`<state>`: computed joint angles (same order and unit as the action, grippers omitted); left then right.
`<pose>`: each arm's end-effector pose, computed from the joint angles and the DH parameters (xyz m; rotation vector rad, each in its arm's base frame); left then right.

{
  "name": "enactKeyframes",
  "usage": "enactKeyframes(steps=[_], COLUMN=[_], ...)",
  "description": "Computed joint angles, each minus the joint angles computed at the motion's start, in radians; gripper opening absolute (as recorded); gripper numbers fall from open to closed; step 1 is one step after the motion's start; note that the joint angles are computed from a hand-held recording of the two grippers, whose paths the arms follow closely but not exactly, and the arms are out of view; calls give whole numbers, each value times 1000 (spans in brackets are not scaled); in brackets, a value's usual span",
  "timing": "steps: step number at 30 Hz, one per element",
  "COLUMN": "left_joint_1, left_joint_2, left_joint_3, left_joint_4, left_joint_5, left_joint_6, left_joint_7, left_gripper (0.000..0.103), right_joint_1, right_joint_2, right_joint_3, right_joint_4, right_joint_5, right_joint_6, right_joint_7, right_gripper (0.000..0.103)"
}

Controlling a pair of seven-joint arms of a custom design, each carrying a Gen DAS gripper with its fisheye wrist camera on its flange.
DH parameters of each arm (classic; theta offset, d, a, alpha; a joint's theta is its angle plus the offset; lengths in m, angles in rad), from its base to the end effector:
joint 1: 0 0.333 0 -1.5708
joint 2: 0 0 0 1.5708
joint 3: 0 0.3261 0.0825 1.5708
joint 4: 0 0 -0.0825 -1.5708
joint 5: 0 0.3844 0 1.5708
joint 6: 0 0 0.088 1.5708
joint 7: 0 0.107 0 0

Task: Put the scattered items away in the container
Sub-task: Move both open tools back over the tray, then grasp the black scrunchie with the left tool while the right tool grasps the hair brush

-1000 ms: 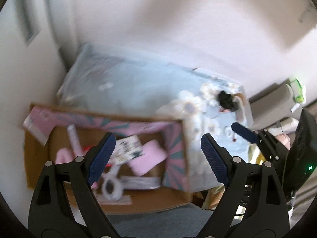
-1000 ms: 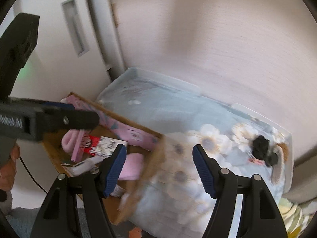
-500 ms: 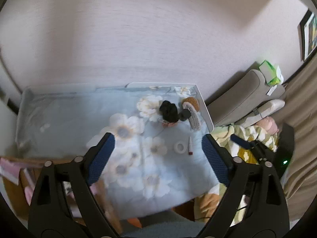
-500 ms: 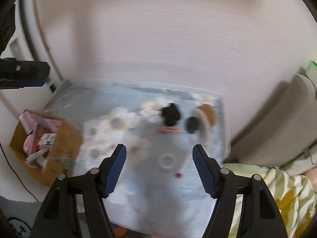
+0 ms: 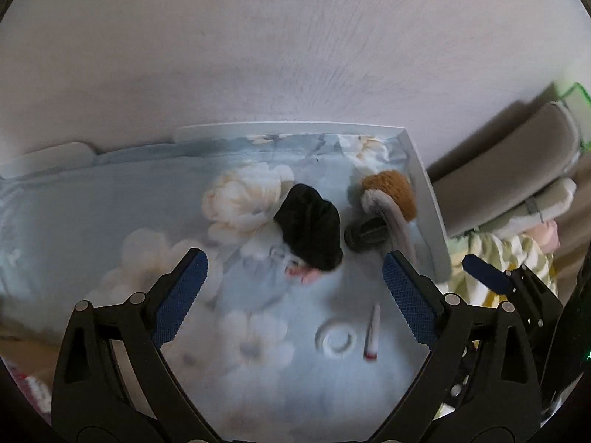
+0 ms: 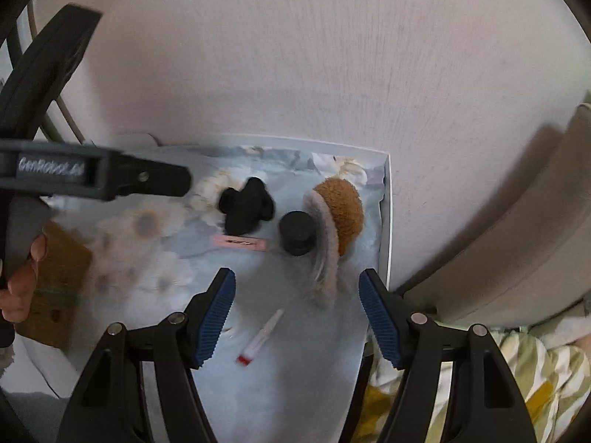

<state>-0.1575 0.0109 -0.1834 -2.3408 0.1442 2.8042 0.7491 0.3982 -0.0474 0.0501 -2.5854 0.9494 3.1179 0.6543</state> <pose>0.5092 -0.1878 0.3882 -2.3890 1.6602 -0.6322 0.4410 0.1350 0.3316 -2.1840 1.4134 -0.3907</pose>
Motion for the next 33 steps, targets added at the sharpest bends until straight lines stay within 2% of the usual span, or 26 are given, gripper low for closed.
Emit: enactKeyframes(steps=[1,3,6,11,13,14,16,18,20,23,25,28,33], left_joint_1=[0,-9,-25,-51,-60,-61,-56,-58,-58,-53,-56,-61,-37], left_joint_2=[27,84,143,197,210,214,218,216,213,202,188,153,81], left_joint_3=[2,16,36,65,71,71,65,67,68,67,73,87,72], left_joint_4=[19,62,106,142,156,160,156,148,140,120,105,81,28], left_joint_5=[42,113,153,199,220,223,210,208,204,189,194,232,254], left_joint_6=[-2,-11,-21,-40,-66,-72,-59,-43,-29,-10,0,3,13], left_joint_7=[-36,-93,-126,-164,-167,-164,-148,-149,-146,-136,-149,-203,-240], left_gripper=[96,96,95,91,81,73,62,49,37,27,21,19,17], right_joint_1=[6,-21,-82,-171,-211,-234,-229,-221,-207,-264,-284,-325,-328], right_joint_2=[36,97,150,203,217,222,231,236,240,239,233,212,168], right_joint_3=[-8,14,69,152,191,217,209,192,169,220,232,267,281], right_joint_4=[30,68,109,147,159,167,166,159,149,148,142,130,110], right_joint_5=[65,91,155,190,213,241,191,107,22,35,14,28,128], right_joint_6=[1,23,38,49,53,59,58,44,39,40,45,44,58], right_joint_7=[-72,-124,-225,-300,-329,-361,-319,-246,-166,-158,-125,-128,-197], right_gripper=[65,65,61,57,56,55,53,34,26,22,20,19,18])
